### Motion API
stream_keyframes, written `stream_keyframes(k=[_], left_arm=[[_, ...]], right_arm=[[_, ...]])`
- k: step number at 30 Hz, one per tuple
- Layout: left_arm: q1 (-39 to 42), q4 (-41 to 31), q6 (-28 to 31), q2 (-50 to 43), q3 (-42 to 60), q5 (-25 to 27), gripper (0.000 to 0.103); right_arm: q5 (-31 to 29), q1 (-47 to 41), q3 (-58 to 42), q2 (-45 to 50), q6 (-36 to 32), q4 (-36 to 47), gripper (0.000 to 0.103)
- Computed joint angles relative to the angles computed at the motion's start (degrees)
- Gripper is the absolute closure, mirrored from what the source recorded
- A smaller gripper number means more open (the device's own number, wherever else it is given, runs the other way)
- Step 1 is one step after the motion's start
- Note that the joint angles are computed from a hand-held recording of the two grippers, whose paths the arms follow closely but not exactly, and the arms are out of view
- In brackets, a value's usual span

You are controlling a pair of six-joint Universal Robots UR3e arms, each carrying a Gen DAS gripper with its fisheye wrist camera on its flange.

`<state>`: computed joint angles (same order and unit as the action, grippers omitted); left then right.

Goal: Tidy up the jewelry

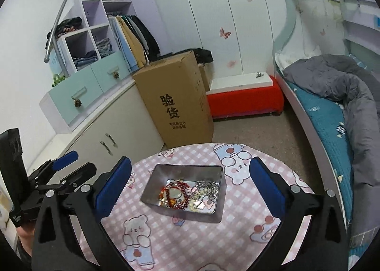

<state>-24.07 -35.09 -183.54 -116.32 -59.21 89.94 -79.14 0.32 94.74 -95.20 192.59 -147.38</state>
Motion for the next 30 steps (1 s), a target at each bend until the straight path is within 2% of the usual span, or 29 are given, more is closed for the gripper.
stream_keyframes(k=[6, 11, 18, 22, 26, 30], left_arm=[[-1.41, 6.55, -1.05, 12.01, -14.78, 4.13, 0.006], [-3.39, 9.78, -2.34, 21.51, -25.40, 7.28, 0.006], [-6.42, 13.56, -5.99, 34.46, -39.67, 11.27, 0.006], [-11.08, 13.72, -7.21, 38.18, -43.18, 17.65, 0.006], [-18.21, 13.72, -6.55, 40.50, -44.65, 25.17, 0.006], [-24.77, 16.24, -5.29, 40.05, -44.44, 33.55, 0.006]], right_arm=[[-7.72, 6.36, 2.11, -6.49, 1.93, 1.41, 0.007], [-18.33, 15.46, 4.58, -10.95, 5.23, 2.19, 0.007], [-40.31, 34.42, 5.92, -11.40, 13.30, 3.85, 0.007], [-53.52, 45.99, 4.48, -8.77, 20.47, 7.74, 0.007], [-62.97, 54.45, 3.08, -6.34, 27.70, 12.24, 0.007], [-68.20, 59.74, 1.80, -4.00, 31.64, 14.78, 0.007]])
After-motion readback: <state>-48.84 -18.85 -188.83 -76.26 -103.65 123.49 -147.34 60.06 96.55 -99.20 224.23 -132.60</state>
